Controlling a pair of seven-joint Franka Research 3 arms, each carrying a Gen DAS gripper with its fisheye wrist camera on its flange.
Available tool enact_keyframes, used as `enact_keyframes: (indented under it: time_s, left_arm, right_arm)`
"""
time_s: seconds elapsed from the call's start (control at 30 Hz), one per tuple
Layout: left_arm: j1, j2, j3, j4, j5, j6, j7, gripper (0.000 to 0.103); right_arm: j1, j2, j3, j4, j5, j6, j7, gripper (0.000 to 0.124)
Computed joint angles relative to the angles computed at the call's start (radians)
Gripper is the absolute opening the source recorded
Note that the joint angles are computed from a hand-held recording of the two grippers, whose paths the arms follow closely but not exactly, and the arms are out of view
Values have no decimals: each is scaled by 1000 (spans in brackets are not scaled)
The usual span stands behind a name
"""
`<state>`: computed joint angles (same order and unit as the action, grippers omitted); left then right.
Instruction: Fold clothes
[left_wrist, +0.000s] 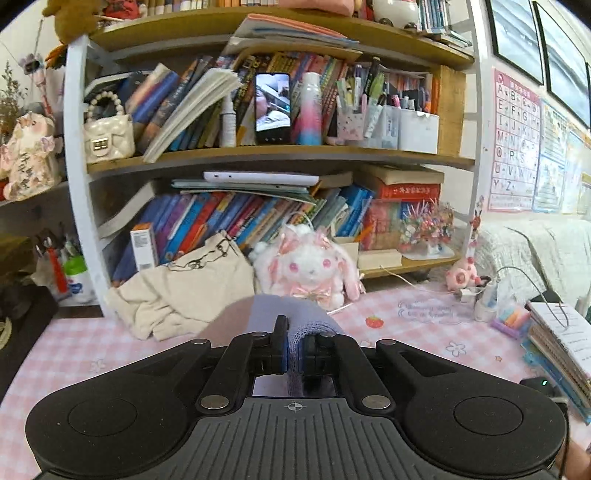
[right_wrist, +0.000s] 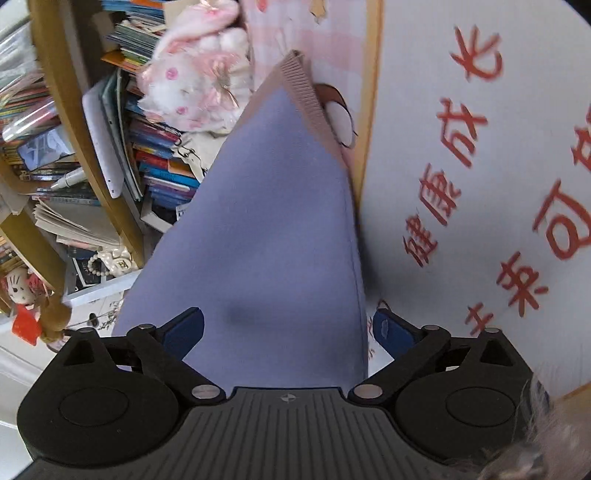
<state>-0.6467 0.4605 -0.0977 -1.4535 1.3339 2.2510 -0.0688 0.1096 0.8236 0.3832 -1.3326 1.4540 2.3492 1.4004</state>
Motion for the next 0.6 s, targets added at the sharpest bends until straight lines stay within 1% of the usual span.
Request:
enact_keyframes:
  time_s: [0.1,0.17,0.23,0.3,0.37,0.47,0.57,0.6]
  left_arm:
    - [-6,-9,-2,-5,3,-7,-26,4]
    - [-10,-4,-2,5,6,-20,-31,4]
    - [-15,-1,0,13,8,-39,-34,4]
    - [-13,-17,3,1,19,-34,-85,4]
    - [-2,-39,5,-18,38,-12,-162,4]
    - [13,-49,1,-22,61,-5,-196,4]
    - [25,-49,-4,-18,54,-7,-208,4]
    - [28,-56,-3,-26,57,-8,-221,4]
  right_arm:
    - [0,31,9,35,-4,-32,-4,97]
    - [-4,63,23,61,-4,-73,-13,90]
    - [-16,91,37,83,-10,-138,-31,77]
    - [-29,115,52,102,2,-184,-40,71]
    - [-39,140,66,122,12,-230,-46,71]
    - [-47,159,81,124,21,-297,-34,71]
    - [-68,167,120,124,110,-307,-162,72]
    - [-73,171,131,126,139,-314,-203,64]
